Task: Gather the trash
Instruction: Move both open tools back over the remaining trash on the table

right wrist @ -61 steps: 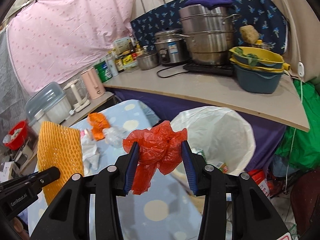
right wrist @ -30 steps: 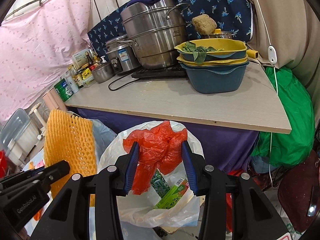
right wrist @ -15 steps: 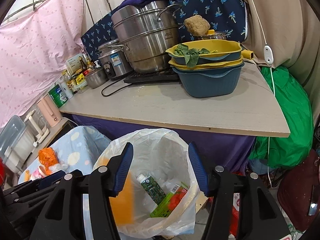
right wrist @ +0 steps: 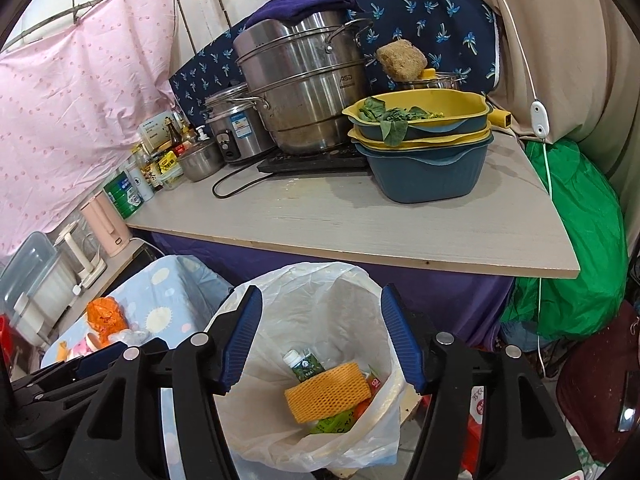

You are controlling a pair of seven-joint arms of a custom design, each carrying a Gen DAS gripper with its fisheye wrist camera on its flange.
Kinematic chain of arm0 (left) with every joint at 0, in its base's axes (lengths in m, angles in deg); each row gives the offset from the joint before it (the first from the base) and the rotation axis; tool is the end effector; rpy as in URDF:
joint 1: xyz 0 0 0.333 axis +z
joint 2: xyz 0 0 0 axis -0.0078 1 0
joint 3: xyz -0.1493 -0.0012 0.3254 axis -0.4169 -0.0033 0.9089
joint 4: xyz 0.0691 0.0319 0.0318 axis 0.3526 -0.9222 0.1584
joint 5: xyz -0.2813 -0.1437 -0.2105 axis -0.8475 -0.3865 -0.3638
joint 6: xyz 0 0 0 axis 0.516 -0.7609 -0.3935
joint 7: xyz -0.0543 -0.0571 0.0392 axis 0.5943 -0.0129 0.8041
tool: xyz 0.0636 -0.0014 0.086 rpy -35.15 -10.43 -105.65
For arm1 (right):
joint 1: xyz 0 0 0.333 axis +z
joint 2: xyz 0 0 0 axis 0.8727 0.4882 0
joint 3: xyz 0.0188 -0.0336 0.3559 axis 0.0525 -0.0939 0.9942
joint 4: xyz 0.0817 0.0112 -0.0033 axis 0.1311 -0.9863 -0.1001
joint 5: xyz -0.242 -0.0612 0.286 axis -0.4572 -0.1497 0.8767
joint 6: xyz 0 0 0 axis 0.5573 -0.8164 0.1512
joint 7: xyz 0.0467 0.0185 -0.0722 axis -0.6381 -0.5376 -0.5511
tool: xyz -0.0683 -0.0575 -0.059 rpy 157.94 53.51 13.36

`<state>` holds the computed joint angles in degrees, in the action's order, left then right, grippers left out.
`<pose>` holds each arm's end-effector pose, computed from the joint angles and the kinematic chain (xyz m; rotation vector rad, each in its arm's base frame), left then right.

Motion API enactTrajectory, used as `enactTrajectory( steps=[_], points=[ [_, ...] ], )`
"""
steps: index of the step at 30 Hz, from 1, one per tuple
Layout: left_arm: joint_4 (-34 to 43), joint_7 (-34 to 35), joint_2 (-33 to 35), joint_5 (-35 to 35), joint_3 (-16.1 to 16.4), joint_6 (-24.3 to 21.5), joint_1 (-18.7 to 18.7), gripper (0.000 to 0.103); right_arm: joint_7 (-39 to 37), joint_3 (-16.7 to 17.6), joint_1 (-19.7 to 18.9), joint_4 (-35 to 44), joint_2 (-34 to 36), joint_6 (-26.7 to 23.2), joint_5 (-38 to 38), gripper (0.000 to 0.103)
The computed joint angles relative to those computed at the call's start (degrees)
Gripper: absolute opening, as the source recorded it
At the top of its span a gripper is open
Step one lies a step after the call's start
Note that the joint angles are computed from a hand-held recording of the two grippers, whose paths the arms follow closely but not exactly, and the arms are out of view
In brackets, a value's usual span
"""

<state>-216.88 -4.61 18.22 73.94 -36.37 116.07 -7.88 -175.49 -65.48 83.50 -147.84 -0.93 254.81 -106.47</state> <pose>0.4828 -0.2160 0.5200 -1.9754 1.6224 -0.6653 0.4944 0.3129 0.5023 -1.5378 1.6080 -0.5557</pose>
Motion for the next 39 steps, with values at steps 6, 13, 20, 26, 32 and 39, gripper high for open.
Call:
enactTrajectory(
  steps=[6,13,20,26,32,39],
  points=[
    [-2.47,-0.51,-2.51,-0.42,0.15,0.49,0.89,0.049,-0.10,0.80,0.73,-0.04,-0.58,-1.11,-0.27,0.064],
    [-6.92,-2.34,-7.46,-0.22,-0.71,0.59,3.72,0.059,-2.13,1.93,1.96,0.13,-0.68,-1.61,1.39,0.065],
    [-13.87,-3.54,-14.85,-3.72,-0.15,-0.34,7.29,0.069,-6.07,3.09,4.64,1.22,0.41,-2.23,4.36,0.067],
    [-19.81,-2.49,-21.19,-7.15,0.54,-0.39,11.59,0.075,-9.51,3.56,7.98,3.02,2.11,-2.92,6.82,0.067],
    [-24.94,0.48,-26.83,-10.51,1.28,-0.86,15.24,0.077,-13.95,3.64,11.83,5.68,4.41,-3.52,10.05,0.069],
    [-29.91,3.61,-32.17,-14.33,2.36,-0.97,18.91,0.086,-21.83,3.15,16.33,9.50,7.84,-4.33,15.69,0.072]
  ],
)
